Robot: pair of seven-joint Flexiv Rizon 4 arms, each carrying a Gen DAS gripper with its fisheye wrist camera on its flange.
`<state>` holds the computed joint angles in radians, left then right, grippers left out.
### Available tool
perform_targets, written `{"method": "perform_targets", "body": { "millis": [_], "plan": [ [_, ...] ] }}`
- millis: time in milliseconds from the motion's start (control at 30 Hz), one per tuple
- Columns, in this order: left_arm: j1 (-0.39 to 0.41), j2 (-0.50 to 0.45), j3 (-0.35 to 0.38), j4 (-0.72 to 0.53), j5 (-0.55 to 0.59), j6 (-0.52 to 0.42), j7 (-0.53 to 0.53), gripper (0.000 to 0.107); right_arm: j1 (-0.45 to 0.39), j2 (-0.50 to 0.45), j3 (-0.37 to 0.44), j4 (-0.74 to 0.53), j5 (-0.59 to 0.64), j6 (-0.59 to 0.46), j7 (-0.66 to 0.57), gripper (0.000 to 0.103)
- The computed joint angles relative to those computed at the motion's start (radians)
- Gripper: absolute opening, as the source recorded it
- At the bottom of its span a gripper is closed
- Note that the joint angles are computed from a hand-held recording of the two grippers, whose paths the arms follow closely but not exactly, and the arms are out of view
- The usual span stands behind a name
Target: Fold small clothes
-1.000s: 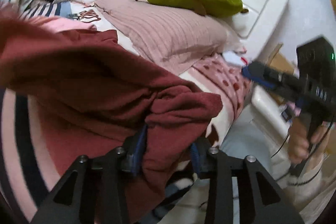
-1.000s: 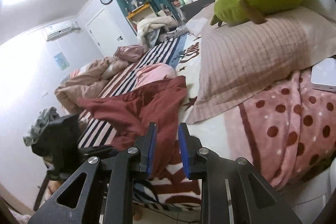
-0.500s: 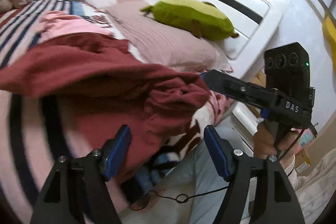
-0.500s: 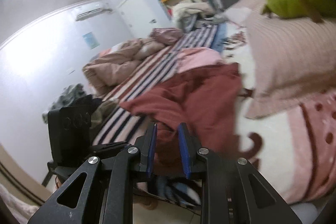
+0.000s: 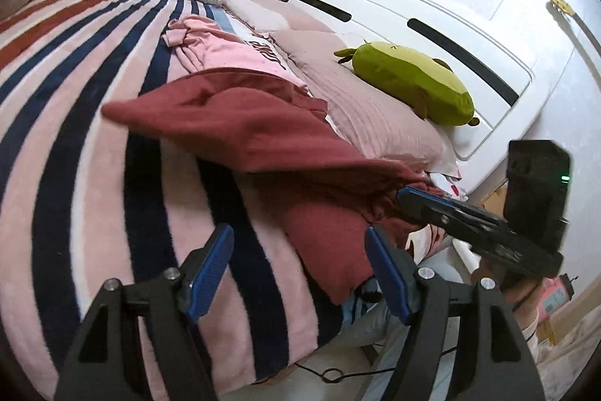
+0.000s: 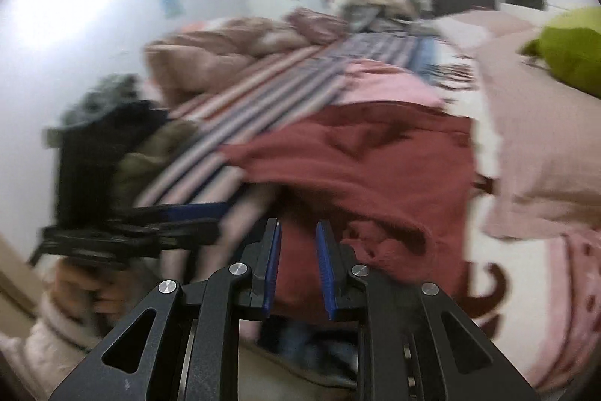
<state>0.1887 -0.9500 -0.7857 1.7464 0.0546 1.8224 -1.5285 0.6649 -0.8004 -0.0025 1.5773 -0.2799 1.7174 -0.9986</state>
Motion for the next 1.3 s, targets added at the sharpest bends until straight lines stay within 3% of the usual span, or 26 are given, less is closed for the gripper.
{"method": "perform_targets", "body": {
  "millis": [100,233,300,433,567,633,767,967,1067,1133,1200,1267,1300],
  "plan": [
    [0.010,-0.046,-0.043,-0.026,0.008,-0.021,0.017,0.069,0.009,0.013,-0.043,0.038,0.045,-0.022,0.053,0.009],
    [0.013,-0.145,-0.123,-0.096,0.007,-0.073,0.082,0.069,-0.030,0.007,-0.014,0.058,0.054,-0.061,0.094,0.003],
    [-0.012,-0.155,-0.114,-0.128,-0.029,-0.099,0.096,0.068,-0.043,0.005,-0.001,0.062,0.041,-0.055,0.091,0.003],
    [-0.054,-0.121,-0.063,-0.140,-0.094,-0.133,0.123,0.056,-0.151,0.012,0.142,0.025,-0.036,-0.078,-0.020,0.014],
    [-0.015,-0.082,-0.069,-0.062,-0.094,-0.052,0.116,0.058,-0.192,0.020,0.221,-0.037,-0.090,-0.125,-0.138,0.031],
    [-0.011,-0.018,-0.019,-0.007,-0.094,-0.002,0.069,0.060,-0.183,0.014,0.234,-0.089,-0.108,-0.175,-0.193,0.040],
    [-0.055,0.103,0.133,0.071,-0.113,0.074,-0.049,0.060,-0.103,-0.037,0.188,-0.236,-0.140,-0.311,-0.270,0.068],
    [0.029,0.143,0.136,0.183,-0.011,0.195,-0.177,0.062,-0.003,-0.220,0.162,-0.569,-0.144,-0.665,-0.409,0.072],
    [0.026,0.161,0.170,0.197,0.019,0.211,-0.219,0.062,0.064,-0.315,0.082,-0.717,-0.168,-0.809,-0.430,0.076],
    [0.031,0.159,0.178,0.195,0.045,0.216,-0.247,0.062,0.097,-0.347,0.005,-0.756,-0.194,-0.824,-0.392,0.075],
    [0.039,0.157,0.176,0.195,0.077,0.217,-0.274,0.062,0.106,-0.359,-0.035,-0.776,-0.206,-0.824,-0.351,0.060],
    [0.050,0.150,0.172,0.183,0.110,0.206,-0.296,0.062,0.097,-0.352,-0.049,-0.776,-0.203,-0.812,-0.312,0.027],
    [0.051,0.147,0.171,0.176,0.123,0.199,-0.304,0.062,0.083,-0.341,-0.035,-0.770,-0.187,-0.797,-0.301,0.024]
  ]
}}
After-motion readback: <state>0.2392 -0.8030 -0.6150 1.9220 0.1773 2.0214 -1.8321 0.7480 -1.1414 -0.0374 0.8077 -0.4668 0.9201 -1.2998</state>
